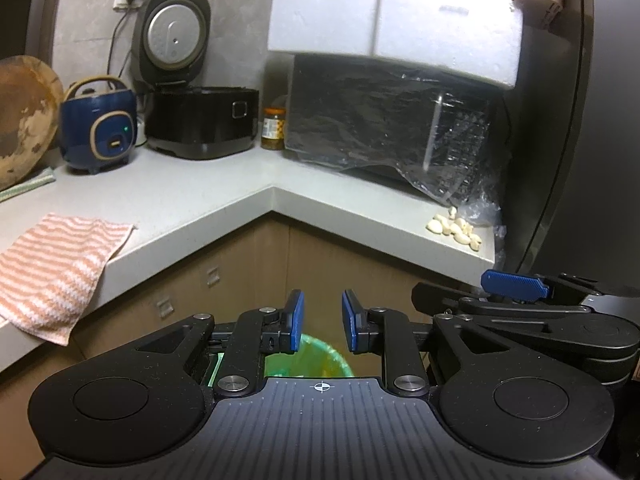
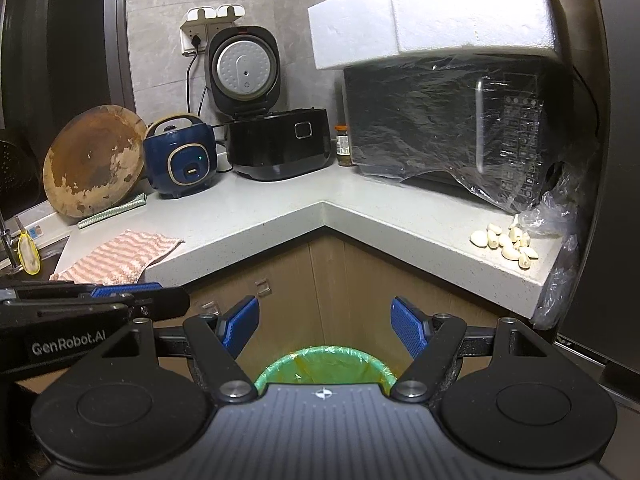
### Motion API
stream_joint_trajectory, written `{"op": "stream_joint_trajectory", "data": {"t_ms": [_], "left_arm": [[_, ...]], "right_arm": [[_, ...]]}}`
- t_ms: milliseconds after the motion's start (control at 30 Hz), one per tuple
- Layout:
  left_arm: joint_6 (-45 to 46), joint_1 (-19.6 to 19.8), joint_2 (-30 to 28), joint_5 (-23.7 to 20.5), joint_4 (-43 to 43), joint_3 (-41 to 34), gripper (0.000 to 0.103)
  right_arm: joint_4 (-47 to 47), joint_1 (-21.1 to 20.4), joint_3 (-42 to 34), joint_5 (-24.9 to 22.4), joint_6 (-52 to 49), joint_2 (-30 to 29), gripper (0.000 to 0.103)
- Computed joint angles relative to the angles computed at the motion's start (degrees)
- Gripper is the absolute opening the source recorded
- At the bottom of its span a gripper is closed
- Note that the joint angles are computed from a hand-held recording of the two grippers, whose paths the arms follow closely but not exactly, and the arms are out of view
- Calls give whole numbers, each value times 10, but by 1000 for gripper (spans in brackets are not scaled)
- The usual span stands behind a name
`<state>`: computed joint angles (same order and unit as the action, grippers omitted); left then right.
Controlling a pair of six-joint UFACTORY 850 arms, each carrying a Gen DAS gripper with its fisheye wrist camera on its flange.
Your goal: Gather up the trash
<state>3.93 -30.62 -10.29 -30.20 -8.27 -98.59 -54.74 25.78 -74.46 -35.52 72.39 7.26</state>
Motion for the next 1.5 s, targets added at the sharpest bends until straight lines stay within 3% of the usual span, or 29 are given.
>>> {"op": "stream_joint_trajectory", "data": {"t_ms": [1067, 1267, 1333, 1400, 1500], "left_arm": [[6, 11, -10, -15, -17, -5, 24], [20, 17, -9, -9, -47, -1, 18], [-10, 14, 0, 11, -24, 10, 18], [-83, 4, 1, 24, 58, 14, 18], [-126, -1, -10, 16, 111, 2, 18]], "right_arm": [[27, -4, -14, -1, -34, -16, 74], [28, -5, -16, 0, -38, -18, 74], [28, -7, -16, 2, -40, -20, 74], [30, -10, -19, 5, -46, -23, 74], [30, -14, -27, 5, -47, -32, 74]]}}
